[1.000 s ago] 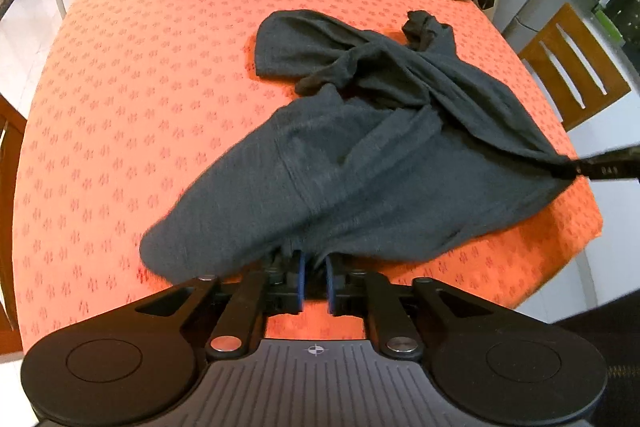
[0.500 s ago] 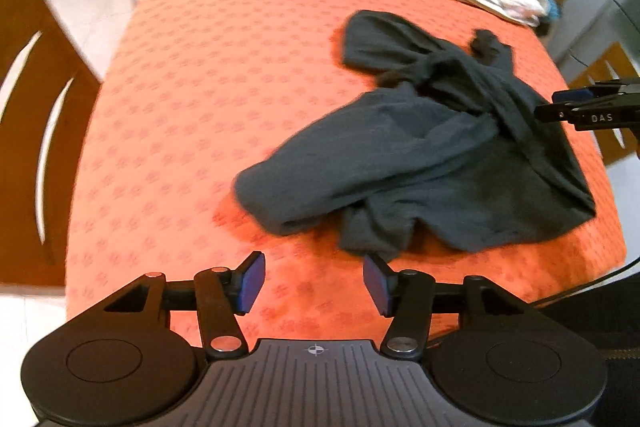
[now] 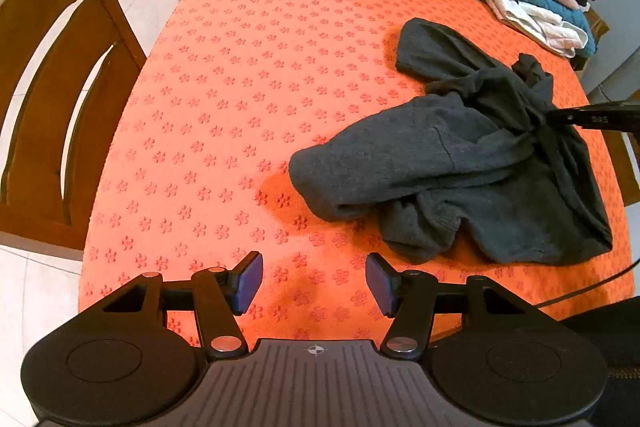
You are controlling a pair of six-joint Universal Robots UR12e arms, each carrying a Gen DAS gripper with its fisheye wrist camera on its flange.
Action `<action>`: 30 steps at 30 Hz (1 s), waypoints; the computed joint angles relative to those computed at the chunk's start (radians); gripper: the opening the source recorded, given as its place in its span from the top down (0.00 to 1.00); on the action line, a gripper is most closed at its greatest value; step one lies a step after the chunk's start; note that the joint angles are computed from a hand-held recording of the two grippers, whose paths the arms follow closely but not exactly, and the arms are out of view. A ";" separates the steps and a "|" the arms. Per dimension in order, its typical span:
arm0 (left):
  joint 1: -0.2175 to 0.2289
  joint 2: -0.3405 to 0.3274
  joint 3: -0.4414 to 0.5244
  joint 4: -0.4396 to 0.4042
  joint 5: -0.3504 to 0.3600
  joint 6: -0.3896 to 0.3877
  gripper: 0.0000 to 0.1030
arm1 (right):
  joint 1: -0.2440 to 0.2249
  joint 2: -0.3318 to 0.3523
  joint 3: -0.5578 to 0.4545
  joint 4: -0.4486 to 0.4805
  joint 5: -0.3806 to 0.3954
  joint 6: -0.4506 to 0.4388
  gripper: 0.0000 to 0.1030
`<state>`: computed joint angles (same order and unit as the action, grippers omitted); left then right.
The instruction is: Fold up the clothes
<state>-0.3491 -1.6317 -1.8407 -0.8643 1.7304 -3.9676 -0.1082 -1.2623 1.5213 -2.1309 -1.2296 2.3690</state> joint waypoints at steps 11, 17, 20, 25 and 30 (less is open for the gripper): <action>0.013 -0.021 0.006 0.021 -0.003 0.031 0.42 | -0.112 -0.047 0.036 -0.100 -0.069 0.169 0.99; 0.026 -0.031 0.007 0.037 -0.015 0.073 0.41 | -0.129 -0.061 0.049 -0.040 -0.048 0.150 0.96; 0.024 -0.045 0.017 0.049 -0.008 0.106 0.39 | -0.121 -0.066 0.058 -0.016 -0.035 0.118 0.77; 0.021 -0.066 0.030 0.071 0.034 0.107 0.39 | -0.080 -0.057 0.060 0.004 -0.025 0.050 0.48; 0.028 -0.082 0.038 0.105 0.062 0.109 0.39 | -0.040 -0.030 0.046 0.011 -0.033 -0.007 0.41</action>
<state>-0.3215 -1.7140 -1.8026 -0.7590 1.7926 -3.8588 -0.1486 -1.2920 1.5669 -2.1201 -1.2627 2.3618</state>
